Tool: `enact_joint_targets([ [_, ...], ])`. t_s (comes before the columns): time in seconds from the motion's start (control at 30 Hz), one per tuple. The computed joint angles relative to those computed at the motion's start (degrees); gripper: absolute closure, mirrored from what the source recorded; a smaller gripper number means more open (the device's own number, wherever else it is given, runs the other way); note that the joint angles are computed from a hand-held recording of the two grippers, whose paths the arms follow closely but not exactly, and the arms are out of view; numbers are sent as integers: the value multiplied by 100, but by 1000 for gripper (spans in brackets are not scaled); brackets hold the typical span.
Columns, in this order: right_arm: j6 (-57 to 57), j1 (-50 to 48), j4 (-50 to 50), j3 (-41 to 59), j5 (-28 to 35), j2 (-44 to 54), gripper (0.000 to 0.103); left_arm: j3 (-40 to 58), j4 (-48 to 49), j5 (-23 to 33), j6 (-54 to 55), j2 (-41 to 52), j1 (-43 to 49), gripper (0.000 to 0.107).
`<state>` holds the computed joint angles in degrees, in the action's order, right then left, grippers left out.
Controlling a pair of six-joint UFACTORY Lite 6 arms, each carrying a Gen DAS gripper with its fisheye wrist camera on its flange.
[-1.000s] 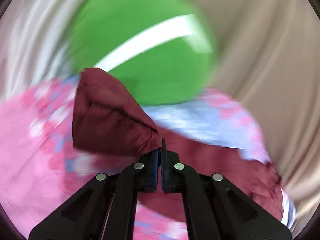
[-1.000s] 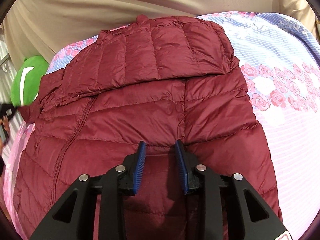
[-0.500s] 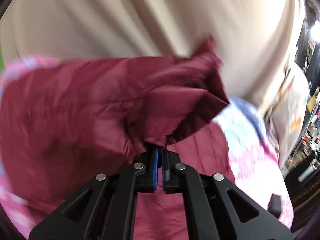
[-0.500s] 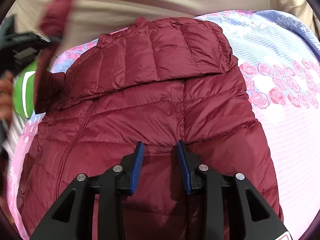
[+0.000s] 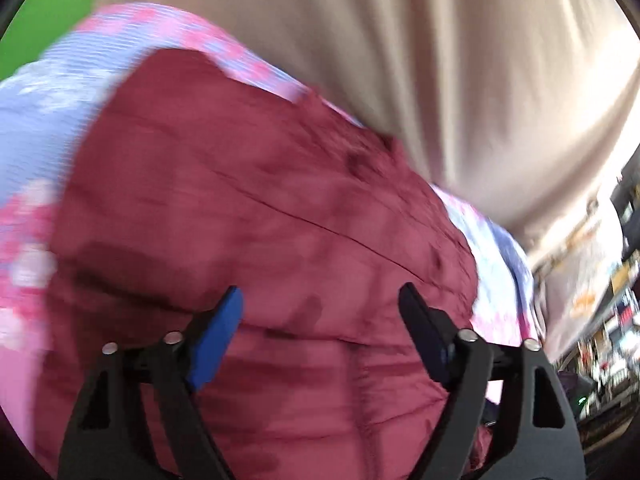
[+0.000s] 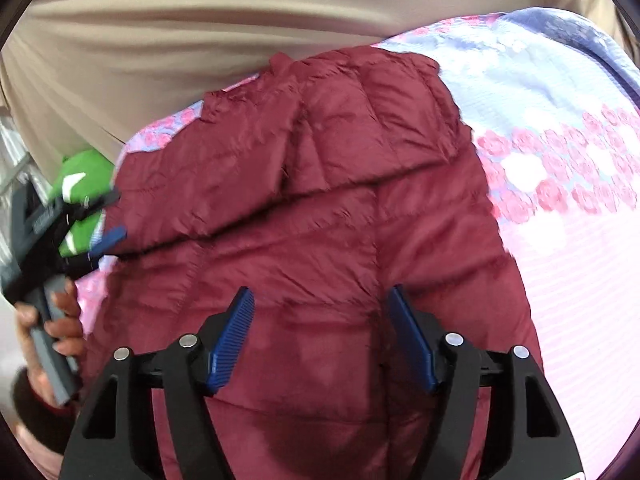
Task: Fold large clothes
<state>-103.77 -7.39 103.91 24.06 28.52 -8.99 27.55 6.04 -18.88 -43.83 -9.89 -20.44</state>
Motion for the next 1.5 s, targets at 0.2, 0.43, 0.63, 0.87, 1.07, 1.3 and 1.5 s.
enact_joint_targets([
  [0.2, 2289, 377, -1673, 1748, 47, 901, 27, -649, 3166, -845, -3142, 257, 2173, 29],
  [0.43, 3218, 1072, -1816, 3147, -685, 2544, 42, -760, 3974, -1680, -3857, 423, 3260, 32],
  [0.63, 2182, 1548, -915, 3305, -1262, 2043, 101, -626, 3946, -1372, -3715, 543, 3487, 56],
  [0.87, -1298, 1095, 1843, 2907, -1563, 970, 101, -68, 3086, -1209, -2725, 1541, 3067, 107],
  [1.07, -2958, 982, 3353, 3763, -2043, 3296, 102, 107, 2222, -986, -2074, 1716, 2564, 107],
  [1.3, -2918, 971, 3338, 3806, -2000, 3387, 102, -870, 3030, -1201, -2687, 439, 3299, 107],
  [1.5, -2731, 825, 3165, 3851, -1707, 3602, 101, -1210, 4790, -1327, -4210, -269, 3560, 97],
])
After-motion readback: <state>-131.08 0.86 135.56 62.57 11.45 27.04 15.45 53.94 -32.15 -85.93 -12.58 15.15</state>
